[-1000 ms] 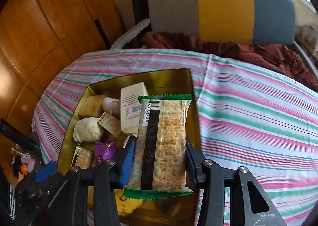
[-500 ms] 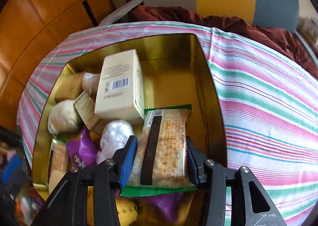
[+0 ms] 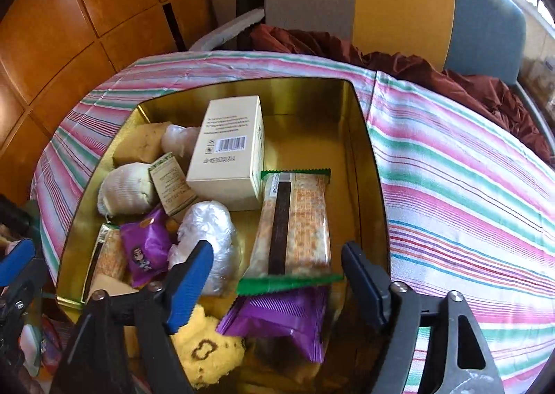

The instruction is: Organize objects

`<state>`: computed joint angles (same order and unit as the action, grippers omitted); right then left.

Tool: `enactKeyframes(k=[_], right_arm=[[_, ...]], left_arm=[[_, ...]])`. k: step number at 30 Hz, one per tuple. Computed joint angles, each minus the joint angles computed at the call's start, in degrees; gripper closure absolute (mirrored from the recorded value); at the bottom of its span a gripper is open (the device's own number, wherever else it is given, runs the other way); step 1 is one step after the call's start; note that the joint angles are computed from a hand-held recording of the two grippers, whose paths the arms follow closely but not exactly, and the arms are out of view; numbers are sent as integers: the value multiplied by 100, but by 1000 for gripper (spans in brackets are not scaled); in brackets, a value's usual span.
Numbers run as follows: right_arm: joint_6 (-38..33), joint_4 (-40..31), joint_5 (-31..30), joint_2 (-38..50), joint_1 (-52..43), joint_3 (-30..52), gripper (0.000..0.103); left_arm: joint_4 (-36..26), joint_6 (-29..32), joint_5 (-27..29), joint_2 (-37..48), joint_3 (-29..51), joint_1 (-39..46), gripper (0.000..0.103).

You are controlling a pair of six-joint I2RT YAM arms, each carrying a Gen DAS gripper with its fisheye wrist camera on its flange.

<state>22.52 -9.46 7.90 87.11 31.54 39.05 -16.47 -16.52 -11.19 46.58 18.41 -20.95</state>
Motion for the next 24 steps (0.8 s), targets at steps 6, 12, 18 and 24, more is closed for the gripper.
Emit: enactKeyframes(k=[6,12,18,24], right_arm=[[217,5,371,-600,224,-386,18],[514,-50,716,-1464,516,-959,17],[858,-292,1210,-2203,1068,-1369,16],[1081,-416,1376,-2436,1434,-1557,16]], left_arm=[[-295,-262,-713,-150,60,-501,49],[-624,-794,-1795,-510,121,-1357,43],[-814,-1185,-2215,-701,197,-1728,43],[-806,-1257,-2085,-681,199,-1754,43]])
